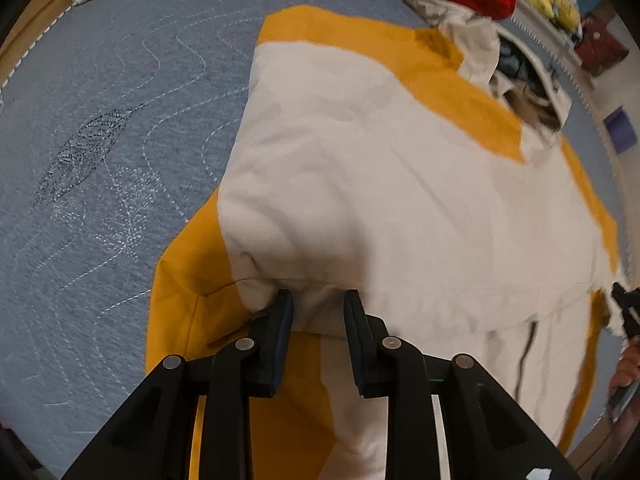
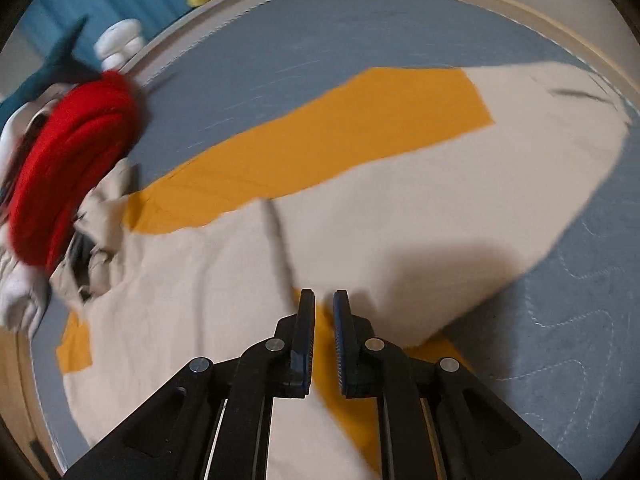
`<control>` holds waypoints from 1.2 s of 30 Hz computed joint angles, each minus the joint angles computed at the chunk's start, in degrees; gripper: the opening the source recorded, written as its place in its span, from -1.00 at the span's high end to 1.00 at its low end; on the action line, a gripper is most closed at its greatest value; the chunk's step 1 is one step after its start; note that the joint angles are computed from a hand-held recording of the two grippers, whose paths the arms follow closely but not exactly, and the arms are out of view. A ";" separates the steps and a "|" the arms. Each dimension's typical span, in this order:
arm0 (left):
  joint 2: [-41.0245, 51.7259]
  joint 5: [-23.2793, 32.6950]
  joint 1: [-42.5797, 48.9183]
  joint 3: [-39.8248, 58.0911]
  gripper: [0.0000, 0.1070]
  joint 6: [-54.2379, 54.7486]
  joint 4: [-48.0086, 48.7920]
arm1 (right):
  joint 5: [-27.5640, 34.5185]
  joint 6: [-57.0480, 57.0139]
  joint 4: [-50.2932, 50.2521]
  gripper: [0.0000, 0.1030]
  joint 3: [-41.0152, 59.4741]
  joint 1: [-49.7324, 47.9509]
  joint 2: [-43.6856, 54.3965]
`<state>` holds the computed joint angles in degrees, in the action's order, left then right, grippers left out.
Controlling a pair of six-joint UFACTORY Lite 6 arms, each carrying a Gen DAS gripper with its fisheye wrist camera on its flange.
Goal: Fold large clothes
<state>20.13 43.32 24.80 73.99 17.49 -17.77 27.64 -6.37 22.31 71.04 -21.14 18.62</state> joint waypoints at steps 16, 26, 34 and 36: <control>-2.61 -2.88 -0.25 -4.93 0.39 2.89 -1.49 | 9.16 -15.76 11.68 0.43 4.87 -0.59 6.62; -15.78 -1.47 -4.54 -9.85 0.39 0.42 0.10 | 13.24 -18.51 10.78 0.43 7.28 -9.37 4.12; -25.93 -3.82 -18.08 -18.14 0.38 -3.78 2.38 | 19.28 -23.24 12.52 0.43 24.65 -24.54 12.89; -26.49 -3.80 -19.65 -18.46 0.38 -2.57 1.41 | 20.95 -22.91 12.40 0.43 34.07 -29.53 18.85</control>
